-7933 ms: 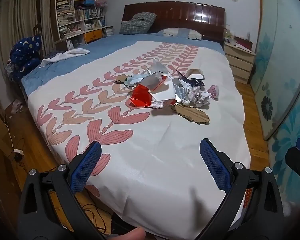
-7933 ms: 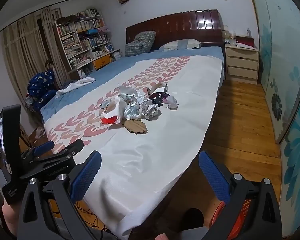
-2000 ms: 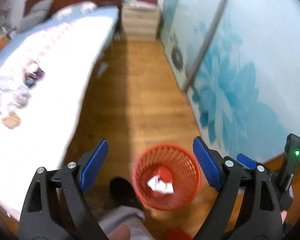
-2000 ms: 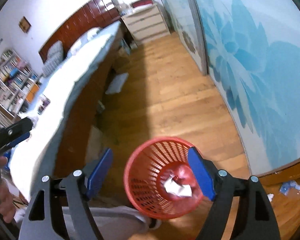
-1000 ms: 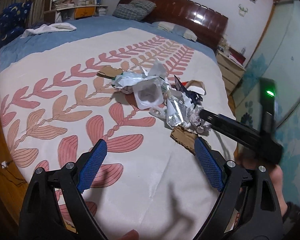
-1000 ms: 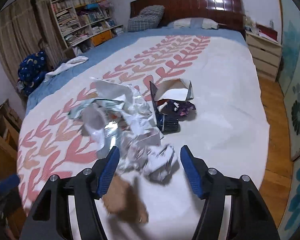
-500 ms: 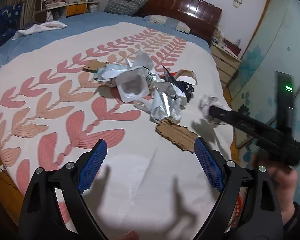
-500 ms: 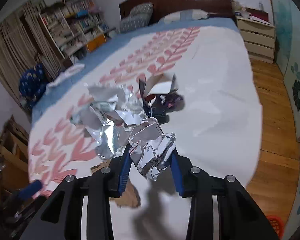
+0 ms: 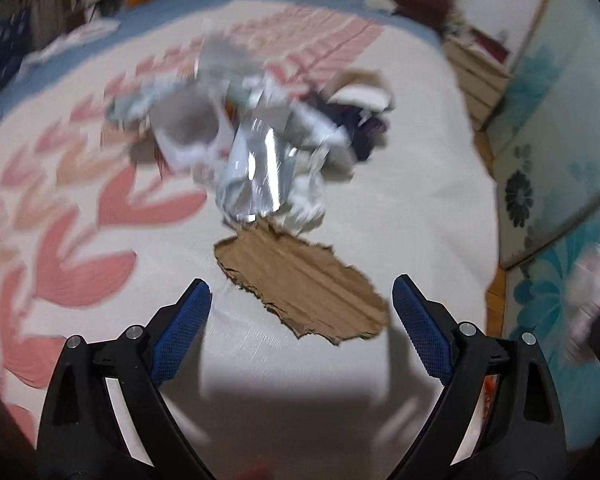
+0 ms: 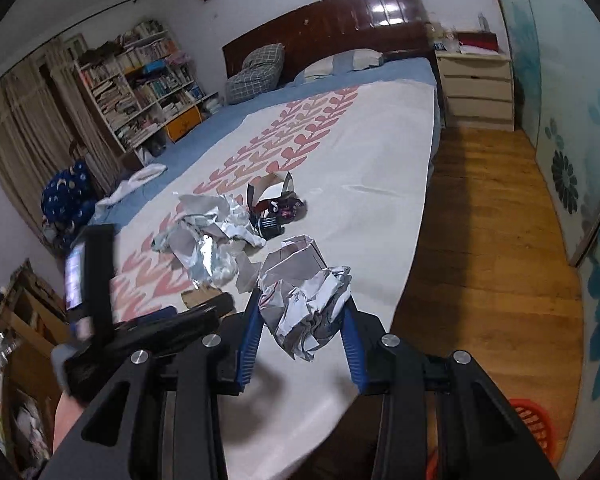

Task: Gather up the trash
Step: 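Grasp the brown cardboard piece with the left tool, then carry cardboard and foil to the red wastebasket and release both inside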

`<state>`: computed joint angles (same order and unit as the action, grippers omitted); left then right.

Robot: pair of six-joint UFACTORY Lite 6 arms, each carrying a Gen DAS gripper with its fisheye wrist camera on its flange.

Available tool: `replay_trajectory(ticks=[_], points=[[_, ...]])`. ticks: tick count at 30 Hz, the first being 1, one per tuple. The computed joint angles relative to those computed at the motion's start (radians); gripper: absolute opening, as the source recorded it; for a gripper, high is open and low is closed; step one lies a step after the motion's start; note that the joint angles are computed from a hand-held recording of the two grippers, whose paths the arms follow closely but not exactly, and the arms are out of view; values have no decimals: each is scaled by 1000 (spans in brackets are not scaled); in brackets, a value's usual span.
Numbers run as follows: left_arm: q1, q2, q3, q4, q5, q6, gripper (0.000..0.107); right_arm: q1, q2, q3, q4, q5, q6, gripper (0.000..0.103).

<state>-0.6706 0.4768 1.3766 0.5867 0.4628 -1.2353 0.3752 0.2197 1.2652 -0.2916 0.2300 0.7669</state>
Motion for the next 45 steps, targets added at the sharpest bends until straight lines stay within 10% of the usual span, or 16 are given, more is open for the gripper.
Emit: replay_trajectory(ticks=[7,9,17,19,36,41,45], points=[[-41,63,37,195,71,-202,89,-27,-50,-55,2,-10,-75,38],[-47,54,29,217,81,-231,61,-35,-55,-62,30,-12,-106,38],[-12,-34,-46,145,6,-176,38,-41,-59,-72,24,-22,-100,38],[-18,-48,-55,136,8,-162,11,-39,-55,-64,7,-18,-82,38],[-143,-500,-405,281,108,-317,11,70,-133,-83,-273,39,240,38],[-333,-599,-316,318,297,-324,11,167,-495,-266,-448,180,431,38],[-541,-542,-137,376,442,-345,11,328,-894,-373,-516,495,533,38]])
